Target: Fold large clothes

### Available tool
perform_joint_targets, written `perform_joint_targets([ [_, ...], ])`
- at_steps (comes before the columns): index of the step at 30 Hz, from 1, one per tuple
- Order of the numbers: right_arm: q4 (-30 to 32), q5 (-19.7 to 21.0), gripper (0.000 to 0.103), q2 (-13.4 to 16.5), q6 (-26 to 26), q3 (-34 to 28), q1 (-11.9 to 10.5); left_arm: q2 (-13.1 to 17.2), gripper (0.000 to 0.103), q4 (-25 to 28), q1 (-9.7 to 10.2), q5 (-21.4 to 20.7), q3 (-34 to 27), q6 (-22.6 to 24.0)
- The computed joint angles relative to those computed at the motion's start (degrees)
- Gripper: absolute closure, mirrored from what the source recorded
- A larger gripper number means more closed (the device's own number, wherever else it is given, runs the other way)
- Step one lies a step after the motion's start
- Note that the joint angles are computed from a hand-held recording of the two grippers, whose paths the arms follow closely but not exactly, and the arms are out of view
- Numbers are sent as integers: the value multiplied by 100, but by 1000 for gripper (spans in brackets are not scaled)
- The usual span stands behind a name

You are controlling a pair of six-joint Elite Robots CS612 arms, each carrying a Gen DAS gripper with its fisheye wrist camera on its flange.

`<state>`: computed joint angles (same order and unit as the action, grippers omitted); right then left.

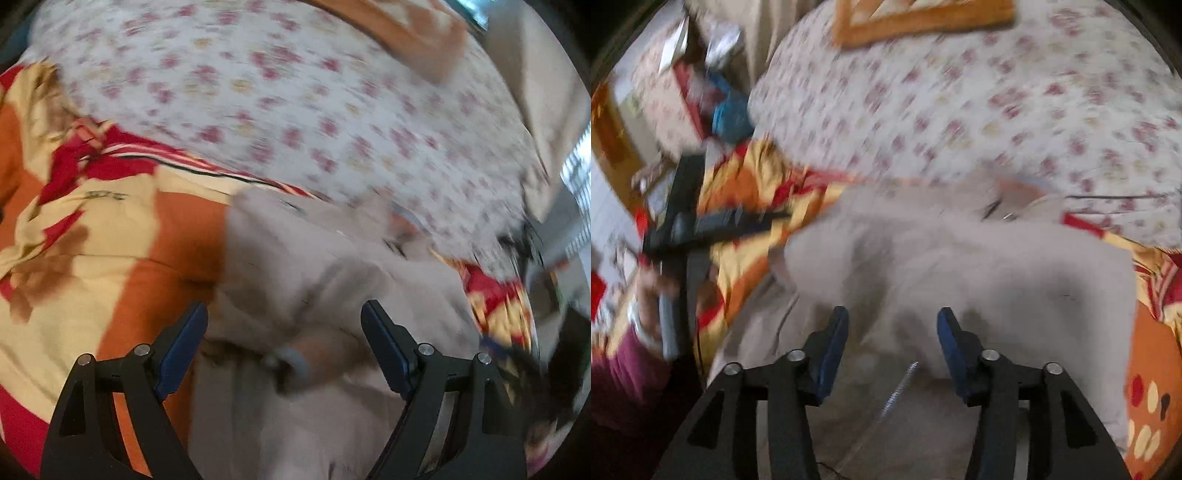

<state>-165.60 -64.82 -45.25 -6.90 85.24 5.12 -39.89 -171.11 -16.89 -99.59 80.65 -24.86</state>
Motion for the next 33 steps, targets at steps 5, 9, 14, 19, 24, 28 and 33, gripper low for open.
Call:
perform_joint_targets([
  [5, -967, 123, 40, 179, 1082, 122, -223, -60, 17, 320, -173, 578, 82, 653],
  [9, -1064, -145, 40, 256, 1492, 106, -340, 23, 28, 421, -200, 511, 6, 815],
  [14, -1763, -740, 39, 128, 1878, 338, -472, -61, 94, 546, -212, 541, -48, 1036],
  [19, -1760, -615, 39, 139, 2425, 368, -600, -107, 95, 324, -151, 625, -45, 885],
  [24, -1740, -602, 39, 140, 2195, 340, -557, -69, 96, 279, -152, 789, -31, 685],
  [28, -1652, -769, 37, 87, 2140, 394, -534, -31, 96, 159, -136, 1013, -188, 519],
  [33, -1372, -1296, 36, 39, 2319, 436, -544, 103, 96, 246, -144, 1692, -526, 516],
])
